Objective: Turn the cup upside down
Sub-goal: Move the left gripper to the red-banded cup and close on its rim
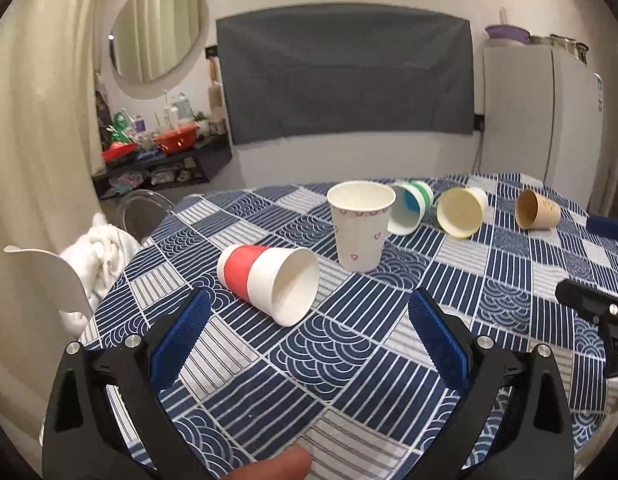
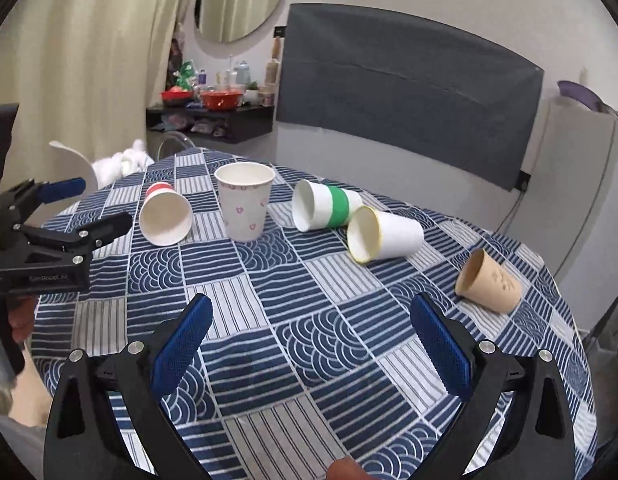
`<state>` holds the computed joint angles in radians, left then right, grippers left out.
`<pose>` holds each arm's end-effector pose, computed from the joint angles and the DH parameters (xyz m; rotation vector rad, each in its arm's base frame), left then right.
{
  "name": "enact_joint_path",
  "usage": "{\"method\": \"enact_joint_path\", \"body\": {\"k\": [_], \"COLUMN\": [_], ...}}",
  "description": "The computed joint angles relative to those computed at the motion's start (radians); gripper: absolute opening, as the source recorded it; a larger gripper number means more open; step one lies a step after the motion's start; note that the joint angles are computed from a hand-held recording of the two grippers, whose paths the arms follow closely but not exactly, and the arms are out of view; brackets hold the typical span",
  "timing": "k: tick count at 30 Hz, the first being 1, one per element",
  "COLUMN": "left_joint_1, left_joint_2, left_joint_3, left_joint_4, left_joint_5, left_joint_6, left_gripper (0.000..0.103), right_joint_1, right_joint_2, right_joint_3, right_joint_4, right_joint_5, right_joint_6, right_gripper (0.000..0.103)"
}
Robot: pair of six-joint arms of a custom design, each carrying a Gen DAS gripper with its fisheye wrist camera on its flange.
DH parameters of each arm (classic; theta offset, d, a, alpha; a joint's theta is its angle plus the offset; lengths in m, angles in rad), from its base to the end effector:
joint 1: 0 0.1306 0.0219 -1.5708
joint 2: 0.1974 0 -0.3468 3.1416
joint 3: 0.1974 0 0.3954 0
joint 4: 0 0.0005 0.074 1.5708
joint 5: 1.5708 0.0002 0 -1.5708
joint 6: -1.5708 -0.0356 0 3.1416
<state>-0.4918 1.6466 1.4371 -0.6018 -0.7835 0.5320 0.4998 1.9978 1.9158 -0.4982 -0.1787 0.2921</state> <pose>0.5144 -0.2476 0.3102 -0.3886 2.0939 0.3460 0.6202 0.3453 0.3196 -0.9271 1.9475 0.3126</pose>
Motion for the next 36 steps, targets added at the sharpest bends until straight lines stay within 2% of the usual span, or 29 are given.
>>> {"method": "enact_joint_path", "body": {"k": [5, 10, 12, 18, 22, 26, 29, 32, 36], "left_joint_1": [0.059, 0.101, 0.119, 0.185, 0.222, 0.246, 0.248, 0.256, 0.263], "left_joint_2": [-0.014, 0.013, 0.022, 0.053, 0.056, 0.073, 0.091, 0.099, 0.118], "left_joint_3": [0.001, 0.035, 0.038, 0.059, 0.047, 0.060, 0.078, 0.084, 0.100], "left_joint_4": [-0.036, -0.081, -0.067, -0.073, -0.037, -0.045, -0.064, -0.051, -0.041], "left_joint_5": [0.124, 0.153, 0.170, 0.262, 0.321, 0.384, 0.385, 0.429, 0.434], "left_joint_6": [-0.104, -0.162, -0.194, -0.217, -0.255, -0.301, -0.327, -0.365, -0.362], "left_gripper": [0.097, 0.097, 0.097, 0.097, 0.097, 0.097, 0.097, 0.097, 0.097], "right_joint_1": [0.029, 0.050, 0.058, 0.080, 0.086, 0.087, 0.088, 0.089, 0.087], "right_joint_2": [0.071, 0.150, 0.174, 0.249, 0.278, 0.329, 0.384, 0.428, 0.476], "right_joint_3": [0.131, 0.274, 0.316, 0.429, 0.470, 0.546, 0.624, 0.686, 0.757], "right_joint_4": [-0.078, -0.178, -0.196, -0.247, -0.257, -0.318, -0.374, -0.404, -0.444], "right_joint_5": [0.019, 0.001, -0.009, -0.029, -0.039, -0.064, -0.066, -0.057, -0.055], "right_joint_6": [0.034, 0.052, 0.068, 0.080, 0.070, 0.062, 0.056, 0.048, 0.045], "right_gripper": [0.095, 0.095, 0.095, 0.095, 0.095, 0.095, 0.095, 0.095, 0.095]}}
